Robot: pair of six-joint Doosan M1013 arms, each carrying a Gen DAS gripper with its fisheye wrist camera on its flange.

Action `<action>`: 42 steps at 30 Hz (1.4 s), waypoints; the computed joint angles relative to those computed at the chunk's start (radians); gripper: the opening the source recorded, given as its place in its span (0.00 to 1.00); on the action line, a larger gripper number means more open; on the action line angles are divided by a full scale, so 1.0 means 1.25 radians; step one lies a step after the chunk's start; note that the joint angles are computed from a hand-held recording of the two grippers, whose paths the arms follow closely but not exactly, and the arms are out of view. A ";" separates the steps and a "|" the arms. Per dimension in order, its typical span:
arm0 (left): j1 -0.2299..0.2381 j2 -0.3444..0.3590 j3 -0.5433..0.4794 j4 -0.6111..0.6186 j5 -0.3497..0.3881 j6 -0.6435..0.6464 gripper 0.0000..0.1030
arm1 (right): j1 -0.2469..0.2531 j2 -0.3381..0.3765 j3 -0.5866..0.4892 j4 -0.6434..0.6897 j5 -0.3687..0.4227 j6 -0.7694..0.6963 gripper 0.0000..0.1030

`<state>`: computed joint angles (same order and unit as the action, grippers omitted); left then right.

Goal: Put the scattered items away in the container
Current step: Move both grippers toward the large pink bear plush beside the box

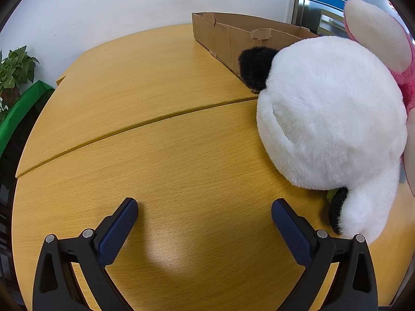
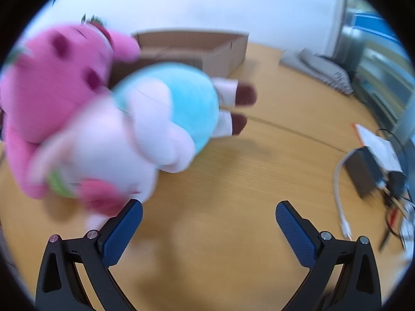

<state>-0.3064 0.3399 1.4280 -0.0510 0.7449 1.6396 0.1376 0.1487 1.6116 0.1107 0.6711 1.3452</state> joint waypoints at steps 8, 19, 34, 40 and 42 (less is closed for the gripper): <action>-0.015 0.007 -0.011 0.078 0.003 -0.129 1.00 | 0.087 -0.119 0.065 -0.220 -0.120 0.321 1.00; -0.134 -0.128 0.077 0.530 0.042 -0.729 0.99 | 0.210 -0.087 -0.008 -0.405 -0.062 0.630 1.00; -0.327 -0.121 -0.010 0.541 0.060 -0.797 1.00 | 0.261 -0.034 -0.078 -0.457 0.080 0.673 1.00; -0.333 -0.095 -0.049 0.487 0.059 -0.736 1.00 | 0.261 -0.041 -0.077 -0.475 0.084 0.692 1.00; -0.330 -0.091 -0.056 0.473 0.056 -0.725 1.00 | 0.256 -0.045 -0.075 -0.445 0.070 0.675 1.00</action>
<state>-0.7191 0.2259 1.3577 0.5406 0.8152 0.7334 0.4578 0.0924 1.5180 -0.4462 0.7585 2.1887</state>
